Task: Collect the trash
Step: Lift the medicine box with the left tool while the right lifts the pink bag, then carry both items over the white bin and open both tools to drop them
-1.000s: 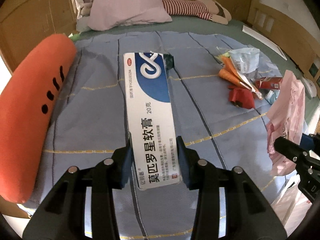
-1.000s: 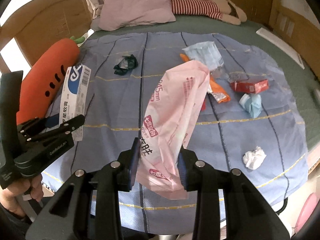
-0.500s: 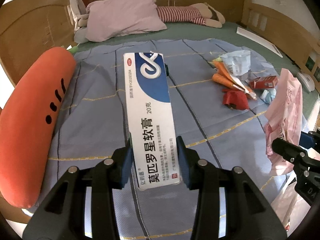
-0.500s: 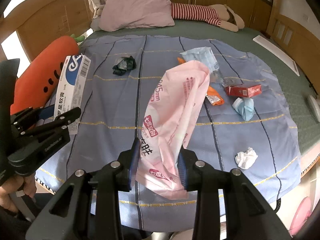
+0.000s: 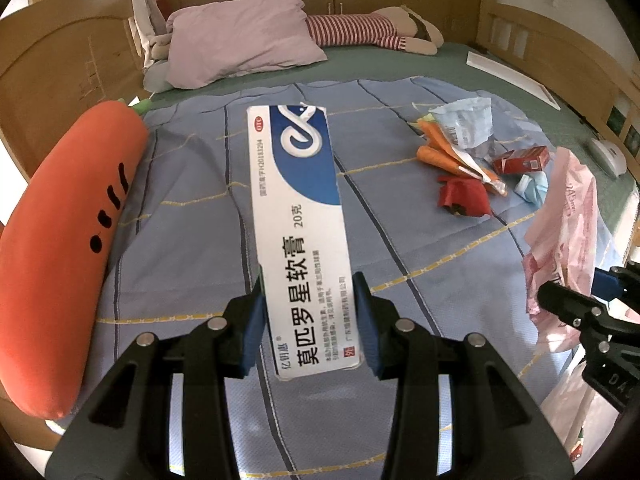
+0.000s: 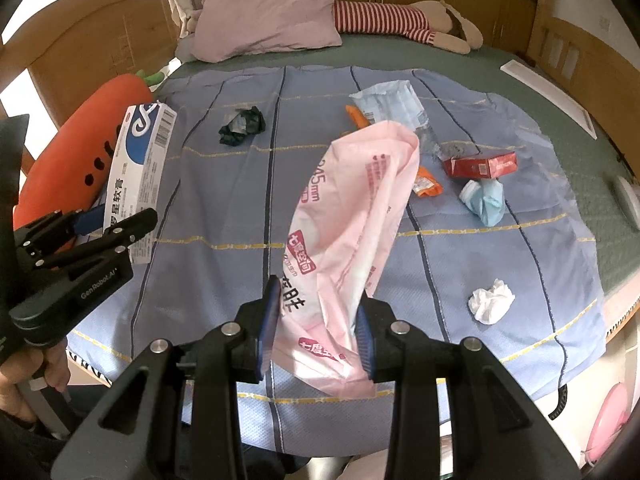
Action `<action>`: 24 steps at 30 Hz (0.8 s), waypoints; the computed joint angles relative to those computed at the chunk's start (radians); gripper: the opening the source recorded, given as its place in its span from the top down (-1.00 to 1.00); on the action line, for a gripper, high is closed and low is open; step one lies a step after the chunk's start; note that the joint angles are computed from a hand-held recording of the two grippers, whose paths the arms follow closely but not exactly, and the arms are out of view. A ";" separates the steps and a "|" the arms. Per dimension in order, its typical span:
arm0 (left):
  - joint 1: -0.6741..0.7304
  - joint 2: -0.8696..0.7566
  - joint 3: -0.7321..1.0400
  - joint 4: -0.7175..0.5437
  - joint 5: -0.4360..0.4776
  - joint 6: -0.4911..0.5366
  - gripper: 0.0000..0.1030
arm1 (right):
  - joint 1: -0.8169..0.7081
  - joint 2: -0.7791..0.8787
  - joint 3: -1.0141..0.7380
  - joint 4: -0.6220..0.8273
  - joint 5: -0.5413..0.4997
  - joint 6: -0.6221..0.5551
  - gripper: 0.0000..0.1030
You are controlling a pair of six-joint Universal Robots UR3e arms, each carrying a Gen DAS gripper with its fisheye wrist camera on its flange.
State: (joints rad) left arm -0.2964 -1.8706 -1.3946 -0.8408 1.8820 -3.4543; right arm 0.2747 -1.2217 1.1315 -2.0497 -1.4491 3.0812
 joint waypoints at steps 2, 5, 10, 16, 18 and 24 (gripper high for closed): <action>0.001 0.000 -0.002 0.005 -0.003 0.005 0.19 | -0.005 0.000 -0.003 0.007 0.011 -0.002 0.32; 0.003 0.007 -0.008 0.023 -0.022 0.017 0.19 | -0.052 -0.065 0.044 -0.010 0.064 -0.018 0.32; 0.009 0.021 -0.018 0.071 -0.123 0.043 0.19 | -0.225 -0.273 0.081 0.193 0.117 -0.178 0.32; -0.023 0.003 0.009 0.097 -0.231 0.066 0.19 | -0.379 -0.419 0.102 0.580 0.055 -0.485 0.23; -0.032 -0.013 0.023 0.104 -0.287 0.074 0.19 | -0.410 -0.438 0.134 0.693 -0.016 -0.540 0.01; -0.069 -0.043 0.039 0.140 -0.474 0.118 0.20 | -0.649 -0.554 0.149 0.750 0.126 -0.617 -0.48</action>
State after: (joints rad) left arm -0.3656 -1.9139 -1.3560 -0.7012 1.4085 -3.3359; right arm -0.3743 -1.7758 1.2806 -1.2996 -1.3231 2.4647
